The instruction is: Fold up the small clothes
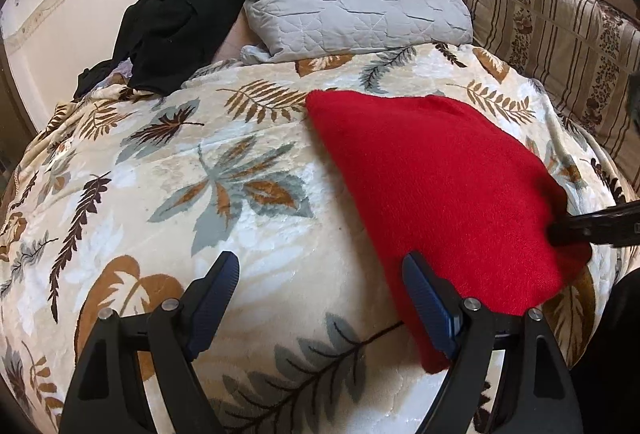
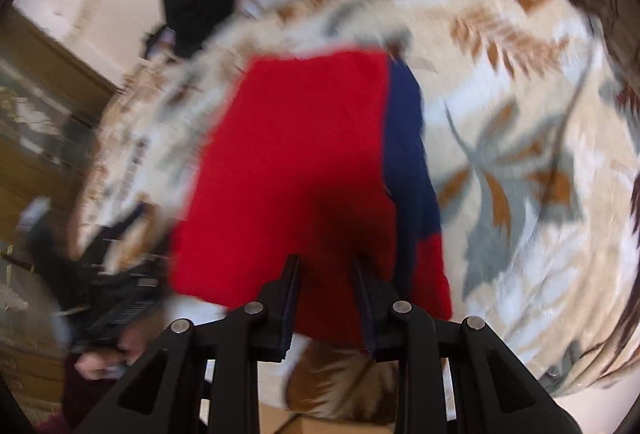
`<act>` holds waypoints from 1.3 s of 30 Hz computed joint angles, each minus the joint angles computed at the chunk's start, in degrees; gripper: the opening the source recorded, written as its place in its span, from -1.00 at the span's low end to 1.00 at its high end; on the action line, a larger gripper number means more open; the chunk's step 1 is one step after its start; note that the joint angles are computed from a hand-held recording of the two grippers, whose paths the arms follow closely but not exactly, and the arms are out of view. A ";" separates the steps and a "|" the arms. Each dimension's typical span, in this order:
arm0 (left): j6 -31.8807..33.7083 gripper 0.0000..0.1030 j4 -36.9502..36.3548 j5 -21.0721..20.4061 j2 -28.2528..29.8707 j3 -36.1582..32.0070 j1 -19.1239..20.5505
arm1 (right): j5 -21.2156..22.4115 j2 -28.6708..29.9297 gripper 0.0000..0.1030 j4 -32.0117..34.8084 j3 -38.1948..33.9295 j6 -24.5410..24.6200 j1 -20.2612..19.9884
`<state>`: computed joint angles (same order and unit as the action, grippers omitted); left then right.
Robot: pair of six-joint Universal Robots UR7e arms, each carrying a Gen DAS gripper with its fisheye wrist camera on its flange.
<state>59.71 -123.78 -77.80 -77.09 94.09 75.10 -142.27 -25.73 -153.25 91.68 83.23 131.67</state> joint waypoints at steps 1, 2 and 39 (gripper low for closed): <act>0.42 0.63 -0.65 0.11 -0.11 0.27 0.01 | -0.26 0.39 -0.40 -0.98 0.43 0.02 -0.38; 0.65 0.63 -0.73 0.13 -0.14 0.29 0.06 | -1.53 0.65 -0.40 -1.42 0.43 -0.26 -0.27; 1.47 0.63 -3.58 2.70 -0.05 0.68 -1.55 | -1.99 -1.44 0.18 -9.24 2.37 -6.53 -2.18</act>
